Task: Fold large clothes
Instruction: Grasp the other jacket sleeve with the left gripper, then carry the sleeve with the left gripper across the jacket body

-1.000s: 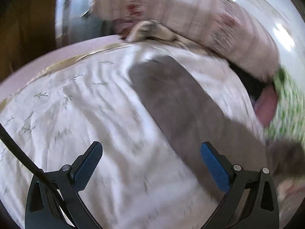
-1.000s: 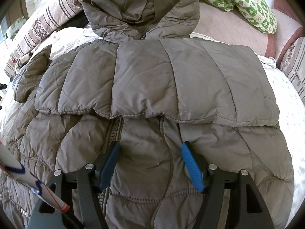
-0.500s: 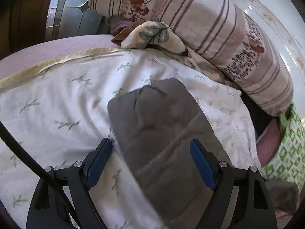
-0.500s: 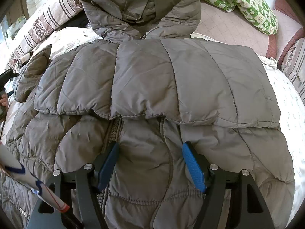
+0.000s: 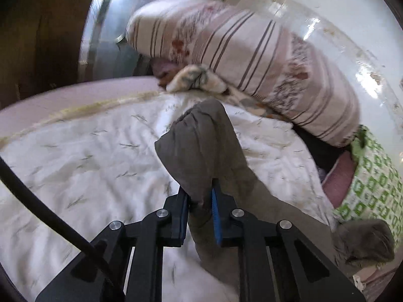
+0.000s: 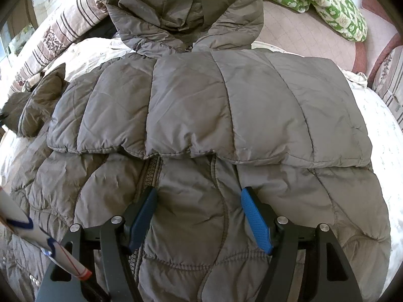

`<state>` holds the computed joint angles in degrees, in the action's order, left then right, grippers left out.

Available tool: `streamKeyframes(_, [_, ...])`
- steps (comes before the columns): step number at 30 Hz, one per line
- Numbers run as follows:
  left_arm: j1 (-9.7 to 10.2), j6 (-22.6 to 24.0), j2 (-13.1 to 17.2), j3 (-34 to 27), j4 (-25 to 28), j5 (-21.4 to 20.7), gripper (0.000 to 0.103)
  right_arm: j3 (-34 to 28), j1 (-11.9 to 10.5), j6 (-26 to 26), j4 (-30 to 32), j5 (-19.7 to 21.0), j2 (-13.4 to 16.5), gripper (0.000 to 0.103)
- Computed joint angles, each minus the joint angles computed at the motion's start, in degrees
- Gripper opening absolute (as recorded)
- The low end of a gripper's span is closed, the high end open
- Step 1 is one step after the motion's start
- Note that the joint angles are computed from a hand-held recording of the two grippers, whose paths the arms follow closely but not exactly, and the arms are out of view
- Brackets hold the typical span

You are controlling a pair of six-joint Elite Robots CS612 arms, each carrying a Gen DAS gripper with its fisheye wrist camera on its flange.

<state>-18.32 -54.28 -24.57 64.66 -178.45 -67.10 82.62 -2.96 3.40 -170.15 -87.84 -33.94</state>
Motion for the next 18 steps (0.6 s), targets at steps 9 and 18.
streamKeyframes(9, [-7.69,17.93,-5.03,4.86,-11.47,4.34,0.015,3.68,-1.88,4.0,-6.32,5.14,-2.93,0.074])
streamKeyframes(18, [-15.15,30.74,0.1,-6.53,-2.98,-6.43,0.015,5.43,-5.91,17.89,-10.66,9.32,-3.44,0.074])
